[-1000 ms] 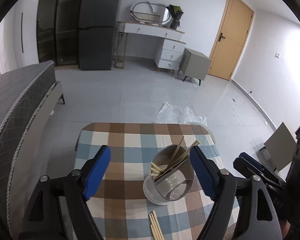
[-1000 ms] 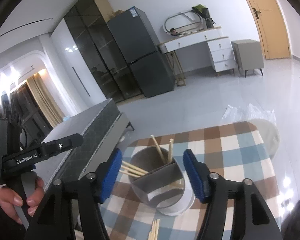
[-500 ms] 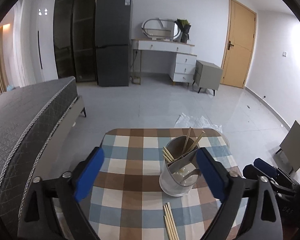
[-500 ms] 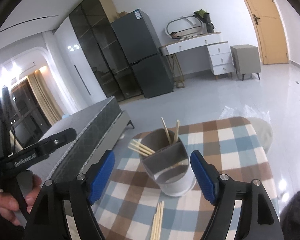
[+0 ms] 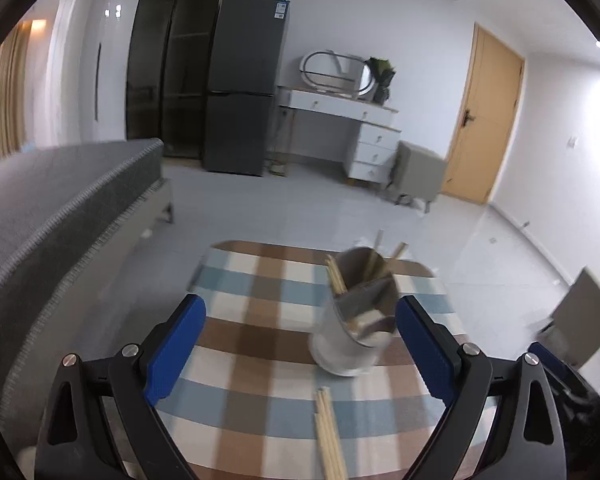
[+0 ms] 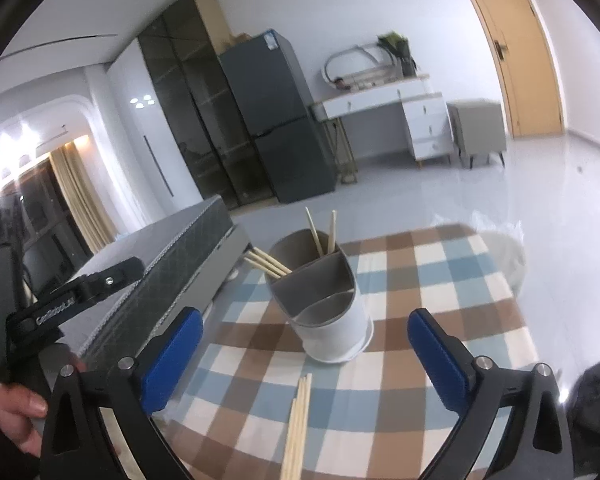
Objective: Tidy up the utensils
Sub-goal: 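Raise both open tools and move them back toward the chopstick bundle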
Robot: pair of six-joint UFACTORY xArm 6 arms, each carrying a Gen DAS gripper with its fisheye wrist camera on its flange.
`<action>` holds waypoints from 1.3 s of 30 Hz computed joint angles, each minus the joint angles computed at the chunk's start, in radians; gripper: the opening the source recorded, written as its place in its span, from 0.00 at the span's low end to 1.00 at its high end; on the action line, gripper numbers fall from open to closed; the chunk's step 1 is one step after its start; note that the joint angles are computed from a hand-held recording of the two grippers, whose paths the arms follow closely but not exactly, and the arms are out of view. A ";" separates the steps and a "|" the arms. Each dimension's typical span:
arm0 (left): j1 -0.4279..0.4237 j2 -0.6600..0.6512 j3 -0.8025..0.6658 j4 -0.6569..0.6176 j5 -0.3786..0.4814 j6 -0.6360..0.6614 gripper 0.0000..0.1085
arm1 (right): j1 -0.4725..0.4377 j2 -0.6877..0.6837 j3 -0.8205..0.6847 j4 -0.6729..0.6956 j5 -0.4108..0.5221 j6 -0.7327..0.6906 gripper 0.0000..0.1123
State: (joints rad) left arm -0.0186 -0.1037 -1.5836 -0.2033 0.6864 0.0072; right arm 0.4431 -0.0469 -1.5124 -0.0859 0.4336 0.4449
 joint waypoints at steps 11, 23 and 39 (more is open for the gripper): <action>-0.011 -0.074 0.177 0.249 -0.023 -0.174 0.86 | 0.037 -0.031 0.085 -0.109 0.018 0.023 0.92; 0.004 -0.067 0.232 0.126 -0.011 -0.055 0.86 | 0.043 0.062 0.017 0.010 0.166 -0.115 0.92; 0.068 0.031 0.094 0.087 0.153 -0.116 0.86 | 0.047 0.387 -0.359 0.100 0.439 -0.251 0.74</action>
